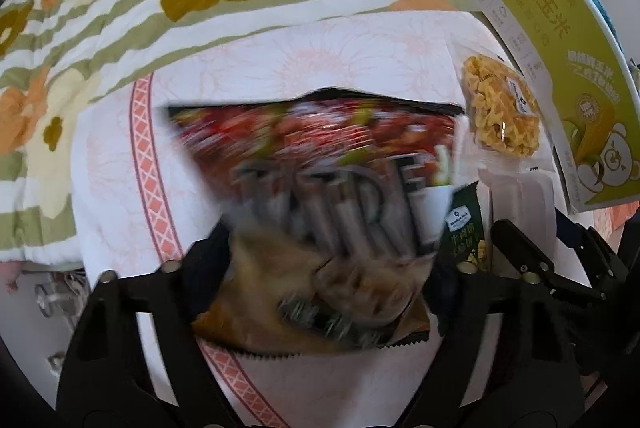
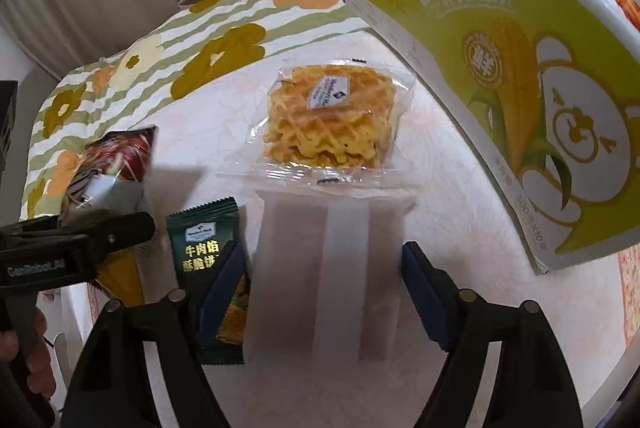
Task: Organize snacks
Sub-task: 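Grasp the red TATRE bag with left tool while right tool grasps white paper pouch, then drop the TATRE bag into the box with left tool while right tool carries white pouch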
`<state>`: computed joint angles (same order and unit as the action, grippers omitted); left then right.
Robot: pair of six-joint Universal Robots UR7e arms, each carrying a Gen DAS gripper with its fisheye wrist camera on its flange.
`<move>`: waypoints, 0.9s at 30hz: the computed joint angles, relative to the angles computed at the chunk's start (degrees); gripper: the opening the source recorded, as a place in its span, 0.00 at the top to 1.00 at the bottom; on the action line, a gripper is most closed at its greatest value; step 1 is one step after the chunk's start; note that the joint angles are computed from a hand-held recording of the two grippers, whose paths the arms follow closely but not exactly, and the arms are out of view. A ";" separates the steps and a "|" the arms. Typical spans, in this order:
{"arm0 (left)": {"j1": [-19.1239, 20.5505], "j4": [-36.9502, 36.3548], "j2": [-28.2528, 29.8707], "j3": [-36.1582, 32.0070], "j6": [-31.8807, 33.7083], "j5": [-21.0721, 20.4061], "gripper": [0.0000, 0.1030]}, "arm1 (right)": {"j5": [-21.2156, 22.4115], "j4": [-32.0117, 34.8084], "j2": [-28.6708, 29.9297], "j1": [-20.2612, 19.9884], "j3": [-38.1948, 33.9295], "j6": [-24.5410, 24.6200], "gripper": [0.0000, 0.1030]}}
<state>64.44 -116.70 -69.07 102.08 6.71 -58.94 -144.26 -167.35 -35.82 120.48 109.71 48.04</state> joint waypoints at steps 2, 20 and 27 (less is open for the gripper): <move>-0.44 -0.99 -0.30 0.98 0.89 1.16 0.32 | -0.49 1.01 -0.11 0.17 0.18 0.67 0.31; 0.03 -2.98 -4.34 2.25 -0.43 1.21 0.44 | 0.02 0.11 -0.59 1.14 -0.18 -3.56 0.43; -2.32 -1.90 -7.64 2.02 -2.83 1.20 0.44 | 0.29 -2.73 -2.65 4.91 -0.25 -8.84 0.43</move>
<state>62.12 -118.61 -76.71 104.10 3.88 -57.75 -143.97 -170.08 -38.48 125.39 109.46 39.20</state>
